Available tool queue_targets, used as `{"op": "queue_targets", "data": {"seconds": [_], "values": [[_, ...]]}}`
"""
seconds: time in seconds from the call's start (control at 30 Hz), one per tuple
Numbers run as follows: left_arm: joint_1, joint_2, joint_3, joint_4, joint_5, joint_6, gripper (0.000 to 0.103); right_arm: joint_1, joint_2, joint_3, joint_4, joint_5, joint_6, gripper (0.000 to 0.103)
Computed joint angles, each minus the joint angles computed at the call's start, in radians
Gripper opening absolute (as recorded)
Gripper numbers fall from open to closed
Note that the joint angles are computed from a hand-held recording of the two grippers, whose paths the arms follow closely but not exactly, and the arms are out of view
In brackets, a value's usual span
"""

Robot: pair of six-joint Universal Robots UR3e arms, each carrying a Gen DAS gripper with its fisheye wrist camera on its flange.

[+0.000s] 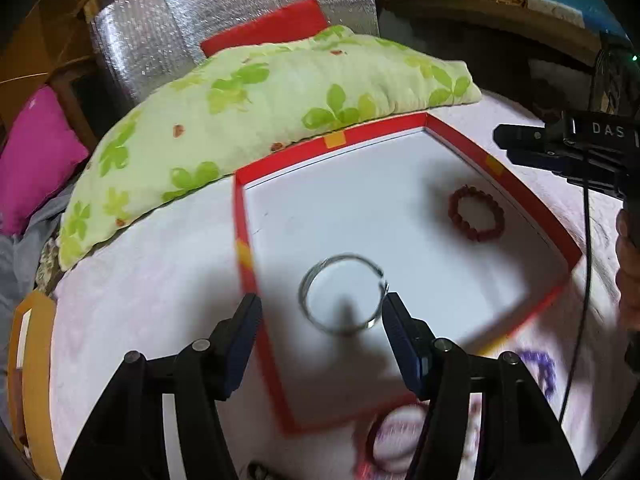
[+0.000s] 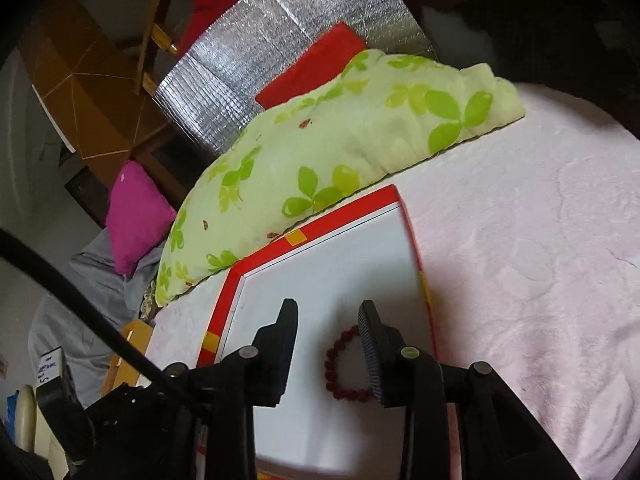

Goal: Organize jewelry
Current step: 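Lift the silver bangle into the box with the left tool while the right tool drops the red bracelet, then withdraw both tools from the box toward the remaining bracelets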

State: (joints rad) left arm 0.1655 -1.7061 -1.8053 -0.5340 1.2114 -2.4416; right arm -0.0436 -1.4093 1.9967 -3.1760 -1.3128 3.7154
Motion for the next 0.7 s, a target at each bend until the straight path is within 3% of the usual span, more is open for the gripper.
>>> {"op": "queue_targets", "data": {"seconds": [0.17, 0.4, 0.57, 0.7], "values": [[0.193, 0.197, -0.164, -0.077, -0.118, 0.114, 0.065, 0.006, -0.135, 0.108, -0.005, -0.023, -0.014, 0.035], [0.501, 0.401, -0.301, -0.352, -0.279, 0.319, 0.066, -0.006, -0.348, 0.304, -0.015, 0.008, 0.033, 0.035], [0.631, 0.43, -0.303, -0.583, -0.359, 0.434, 0.066, 0.026, -0.451, 0.419, 0.011, 0.071, 0.079, 0.035], [0.677, 0.397, -0.265, -0.737, -0.41, 0.478, 0.067, 0.09, -0.401, 0.415, 0.028, 0.076, 0.103, 0.035]]}}
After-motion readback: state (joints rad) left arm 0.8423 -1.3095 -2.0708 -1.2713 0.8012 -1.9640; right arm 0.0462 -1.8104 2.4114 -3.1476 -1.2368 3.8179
